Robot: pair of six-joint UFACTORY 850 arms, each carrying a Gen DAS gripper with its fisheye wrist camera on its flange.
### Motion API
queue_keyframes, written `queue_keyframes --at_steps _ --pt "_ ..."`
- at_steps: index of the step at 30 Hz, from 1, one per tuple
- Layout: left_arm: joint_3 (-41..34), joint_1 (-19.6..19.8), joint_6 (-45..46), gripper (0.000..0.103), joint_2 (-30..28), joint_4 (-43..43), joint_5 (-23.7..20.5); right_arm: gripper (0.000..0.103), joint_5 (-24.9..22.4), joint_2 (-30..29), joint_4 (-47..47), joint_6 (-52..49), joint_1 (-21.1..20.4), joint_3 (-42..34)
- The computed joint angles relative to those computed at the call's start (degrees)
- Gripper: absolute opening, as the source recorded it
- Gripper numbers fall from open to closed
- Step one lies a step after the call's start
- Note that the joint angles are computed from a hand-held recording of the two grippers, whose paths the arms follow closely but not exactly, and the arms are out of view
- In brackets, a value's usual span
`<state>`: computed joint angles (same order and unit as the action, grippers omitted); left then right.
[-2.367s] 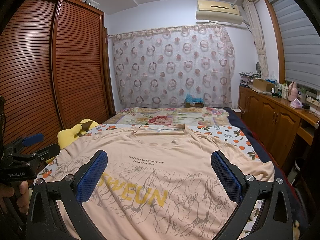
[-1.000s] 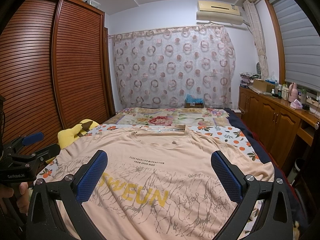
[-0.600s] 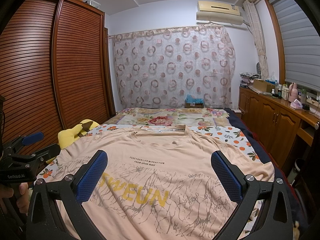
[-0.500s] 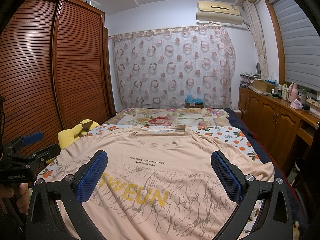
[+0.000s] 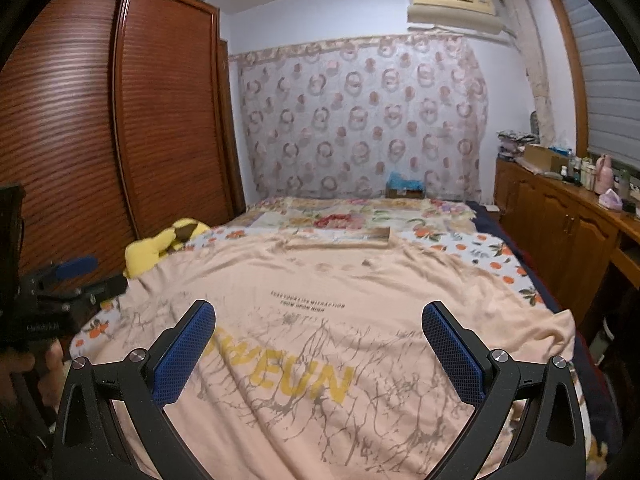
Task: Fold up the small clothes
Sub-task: 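Lower the left gripper to the shirt side edge by the plush toy and grasp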
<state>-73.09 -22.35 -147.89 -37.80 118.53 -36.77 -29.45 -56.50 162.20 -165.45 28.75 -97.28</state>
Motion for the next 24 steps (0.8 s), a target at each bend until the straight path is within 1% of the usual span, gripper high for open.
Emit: queue_keyframes --at_steps 6,11,14,16,17,22,24 --pt "1.4 2.3 0.8 0.103 0.0 -1.6 0.9 0.103 3.8 -2.1 -6.5 6.2 -0.6 -4.0" --pt "2.3 4.0 1.7 0.103 -0.2 -3.0 1.3 0.103 8.5 -4.3 -12.4 10.4 -0.5 -8.9" --pt "2.5 5.4 2.9 0.103 -0.4 -4.0 2.0 0.103 10.9 -5.8 -20.0 17.0 -0.6 -12.0" --pt "2.6 6.4 2.9 0.103 -0.5 -4.4 2.8 0.103 12.5 -6.9 -27.2 23.4 -0.5 -14.5" --pt "2.7 6.8 3.5 0.103 -0.5 -5.1 3.3 0.103 12.8 -7.0 -28.2 24.1 -0.5 -14.8" --pt "1.9 9.7 6.2 0.103 -1.3 -7.9 7.7 0.103 14.9 -8.2 -41.6 35.3 -0.5 -18.2" --pt "1.2 10.5 8.6 0.103 -1.7 -10.0 8.5 0.103 15.5 -9.0 -45.3 38.4 -0.5 -19.6"
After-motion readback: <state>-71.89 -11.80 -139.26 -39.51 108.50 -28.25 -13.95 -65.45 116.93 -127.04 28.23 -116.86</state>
